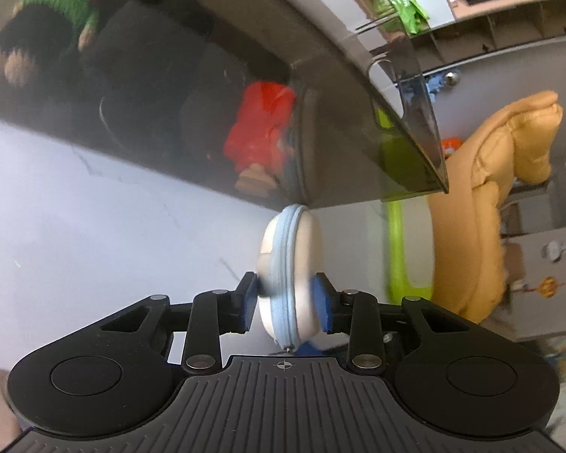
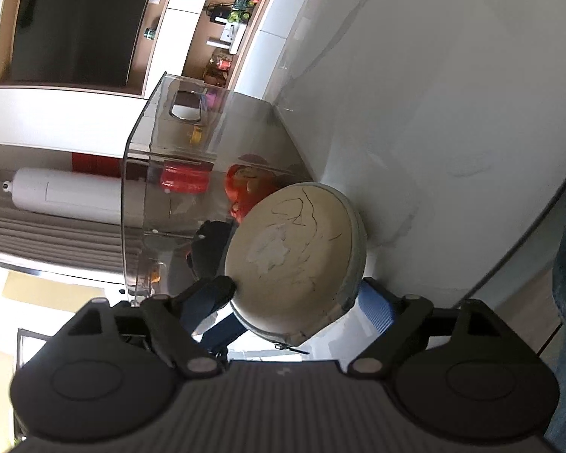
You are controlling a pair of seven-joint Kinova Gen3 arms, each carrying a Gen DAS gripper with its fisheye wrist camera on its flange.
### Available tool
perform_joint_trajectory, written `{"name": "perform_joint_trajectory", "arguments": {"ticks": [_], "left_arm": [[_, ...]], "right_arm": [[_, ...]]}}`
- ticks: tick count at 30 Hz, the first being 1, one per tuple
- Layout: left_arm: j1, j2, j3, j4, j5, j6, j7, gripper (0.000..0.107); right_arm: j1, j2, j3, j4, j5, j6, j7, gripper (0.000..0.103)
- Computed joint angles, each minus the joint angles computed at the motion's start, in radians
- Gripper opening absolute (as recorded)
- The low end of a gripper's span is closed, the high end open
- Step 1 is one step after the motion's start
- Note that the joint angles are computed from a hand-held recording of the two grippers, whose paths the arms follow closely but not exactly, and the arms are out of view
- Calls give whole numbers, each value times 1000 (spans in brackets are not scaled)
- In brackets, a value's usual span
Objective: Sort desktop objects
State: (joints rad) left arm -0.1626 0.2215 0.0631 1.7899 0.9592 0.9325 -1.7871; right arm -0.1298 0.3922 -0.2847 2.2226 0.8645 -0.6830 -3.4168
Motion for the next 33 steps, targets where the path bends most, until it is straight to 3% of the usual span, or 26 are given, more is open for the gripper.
{"name": "perform_joint_trajectory", "arguments": {"ticks": [3, 4, 8, 9, 10, 14, 17, 20, 22, 24, 27, 30, 33], "left_arm": [[-20, 0, -11, 12, 2, 25, -19, 33], [-15, -2, -13, 14, -12, 16, -11, 32], [-19, 5, -15, 22, -19, 7, -3, 28], [-20, 6, -15, 25, -23, 5, -1, 28], [-20, 8, -16, 27, -26, 2, 0, 28], [-25, 15, -11, 35, -27, 3, 3, 29], [-15, 6, -7, 37, -30, -11, 4, 28], [-40, -13, -10, 61, 21, 13, -53, 33], [-59, -22, -19, 81, 72, 32, -98, 50], [-62, -31, -27, 101, 105, 32, -123, 72], [-46, -10, -25, 90, 129, 27, -119, 84], [-3, -21, -18, 80, 86, -33, -71, 85], [-2, -40, -18, 91, 76, -42, -91, 84]], "right_arm": [[47, 30, -51, -4, 37, -46, -62, 81], [73, 38, -88, 2, 19, -48, -58, 74], [73, 10, -151, 14, -115, 67, -11, 57], [52, -6, -143, 7, -129, 107, -19, 54], [11, -24, -116, -4, -132, 148, -11, 44], [-174, -116, 21, -46, -137, 311, 135, 41], [-224, -144, 33, -66, -235, 402, 238, 40], [-223, -169, 36, -64, -255, 401, 250, 39], [-186, -201, 17, -50, -193, 396, 198, 38], [-93, -219, -50, -34, -112, 362, 129, 37], [33, -223, -143, -26, 10, 322, 20, 36], [36, -217, -96, -4, 74, 230, -50, 31], [18, -203, -45, 14, 61, 171, -22, 31]]}}
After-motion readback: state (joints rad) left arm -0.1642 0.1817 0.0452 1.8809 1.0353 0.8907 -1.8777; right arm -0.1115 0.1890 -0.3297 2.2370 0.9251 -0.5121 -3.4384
